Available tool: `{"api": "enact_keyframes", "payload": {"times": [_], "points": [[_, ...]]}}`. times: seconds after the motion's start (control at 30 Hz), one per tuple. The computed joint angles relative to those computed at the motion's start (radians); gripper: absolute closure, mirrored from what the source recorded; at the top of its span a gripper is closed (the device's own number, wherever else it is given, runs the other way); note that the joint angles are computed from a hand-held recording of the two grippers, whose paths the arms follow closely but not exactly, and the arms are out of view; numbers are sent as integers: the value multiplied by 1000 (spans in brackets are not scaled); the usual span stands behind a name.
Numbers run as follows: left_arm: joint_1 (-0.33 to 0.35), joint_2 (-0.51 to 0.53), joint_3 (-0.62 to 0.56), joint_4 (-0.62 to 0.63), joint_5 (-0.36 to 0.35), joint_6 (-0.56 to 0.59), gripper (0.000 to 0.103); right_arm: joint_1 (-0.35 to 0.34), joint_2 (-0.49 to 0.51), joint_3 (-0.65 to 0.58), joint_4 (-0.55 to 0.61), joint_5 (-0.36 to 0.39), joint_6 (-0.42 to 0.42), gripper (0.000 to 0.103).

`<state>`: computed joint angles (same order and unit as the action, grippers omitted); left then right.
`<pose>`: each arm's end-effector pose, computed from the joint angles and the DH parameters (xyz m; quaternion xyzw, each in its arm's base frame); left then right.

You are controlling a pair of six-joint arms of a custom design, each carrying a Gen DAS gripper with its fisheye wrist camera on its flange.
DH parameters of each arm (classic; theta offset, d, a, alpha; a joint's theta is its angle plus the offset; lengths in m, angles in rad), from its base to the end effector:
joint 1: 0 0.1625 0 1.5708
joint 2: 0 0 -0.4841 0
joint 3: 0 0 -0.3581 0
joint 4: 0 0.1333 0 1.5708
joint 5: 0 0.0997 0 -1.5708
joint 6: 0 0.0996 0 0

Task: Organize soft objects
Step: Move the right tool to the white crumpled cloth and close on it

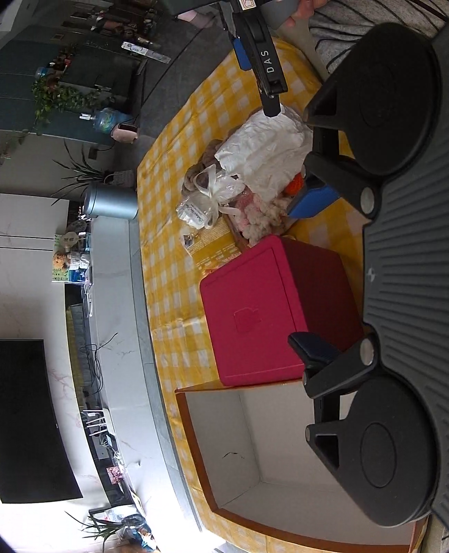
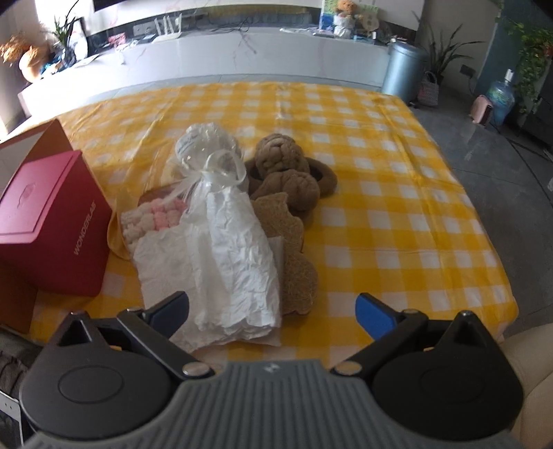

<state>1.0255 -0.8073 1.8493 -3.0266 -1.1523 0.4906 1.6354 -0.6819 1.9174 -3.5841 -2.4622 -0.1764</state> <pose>-0.1851 -0.6401 0.1598 0.4369 0.8529 -0.2064 0.1977 0.0950 -0.6037 0.1548 -0.0619 -0.8485 0.3193 0.4174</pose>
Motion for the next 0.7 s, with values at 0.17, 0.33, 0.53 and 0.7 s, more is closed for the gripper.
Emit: {"api": "enact_keyframes", "payload": {"times": [0.17, 0.33, 0.53, 0.7], "points": [[5, 21, -36, 48, 25, -4, 15, -12, 40, -68, 25, -20, -153, 2], [12, 23, -43, 35, 67, -29, 15, -26, 38, -96, 80, 58, -97, 2], [20, 12, -47, 53, 55, -35, 15, -14, 98, -180, 146, 16, -112, 2], [18, 16, -31, 11, 66, -5, 15, -5, 123, -199, 146, 19, -161, 10]]}}
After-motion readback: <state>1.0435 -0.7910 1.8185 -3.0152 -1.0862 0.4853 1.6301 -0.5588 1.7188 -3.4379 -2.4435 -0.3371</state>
